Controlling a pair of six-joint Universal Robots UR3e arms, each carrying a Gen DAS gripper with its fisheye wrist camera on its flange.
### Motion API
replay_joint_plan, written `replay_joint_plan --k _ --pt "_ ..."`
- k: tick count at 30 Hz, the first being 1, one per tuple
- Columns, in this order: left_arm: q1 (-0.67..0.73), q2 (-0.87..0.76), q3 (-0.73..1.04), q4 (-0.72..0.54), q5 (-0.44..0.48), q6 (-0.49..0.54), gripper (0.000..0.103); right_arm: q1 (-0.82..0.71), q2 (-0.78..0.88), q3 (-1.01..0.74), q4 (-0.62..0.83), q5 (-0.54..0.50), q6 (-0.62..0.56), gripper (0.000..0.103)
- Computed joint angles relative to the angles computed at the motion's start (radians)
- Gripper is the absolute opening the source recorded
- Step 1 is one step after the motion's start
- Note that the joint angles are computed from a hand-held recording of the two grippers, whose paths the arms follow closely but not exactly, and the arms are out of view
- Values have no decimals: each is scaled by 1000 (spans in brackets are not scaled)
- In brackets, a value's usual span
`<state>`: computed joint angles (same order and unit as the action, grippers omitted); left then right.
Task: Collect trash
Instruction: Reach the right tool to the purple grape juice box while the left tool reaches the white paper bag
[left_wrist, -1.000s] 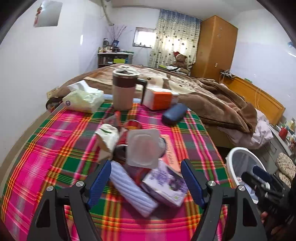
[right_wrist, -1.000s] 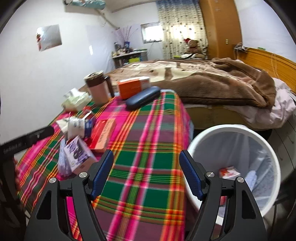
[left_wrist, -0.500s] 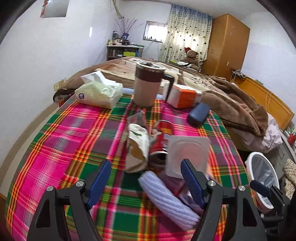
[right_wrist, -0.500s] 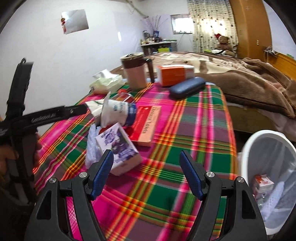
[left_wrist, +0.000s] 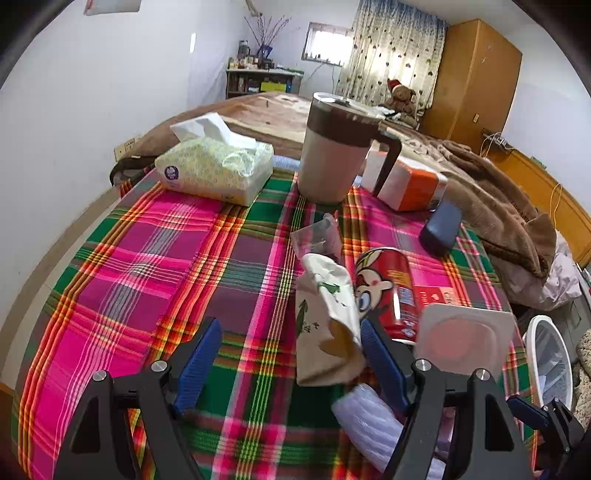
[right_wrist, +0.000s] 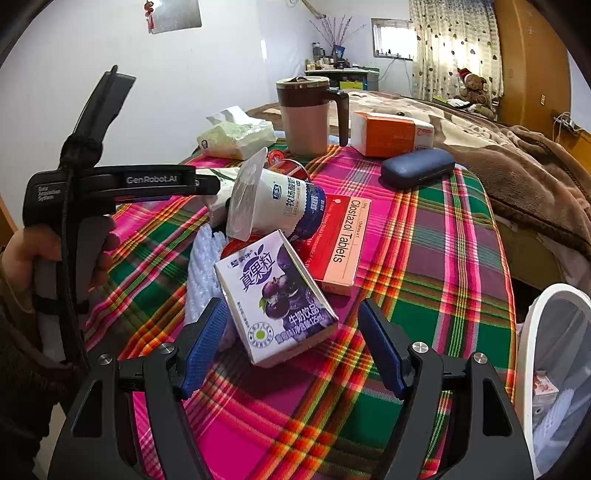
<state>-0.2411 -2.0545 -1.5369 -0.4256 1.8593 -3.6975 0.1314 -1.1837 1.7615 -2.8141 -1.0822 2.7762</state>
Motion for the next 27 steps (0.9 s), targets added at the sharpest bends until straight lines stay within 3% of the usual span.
replay_joint_plan --k 18,25,27 --pt "80 -108 102 -30 -177 32 77 33 45 -72 49 -74 35 75" --pt "69 -137 140 -65 -146 23 77 13 52 -82 80 -50 43 75" --pt "68 -139 144 -70 -138 20 71 16 46 -77 86 -30 4 75"
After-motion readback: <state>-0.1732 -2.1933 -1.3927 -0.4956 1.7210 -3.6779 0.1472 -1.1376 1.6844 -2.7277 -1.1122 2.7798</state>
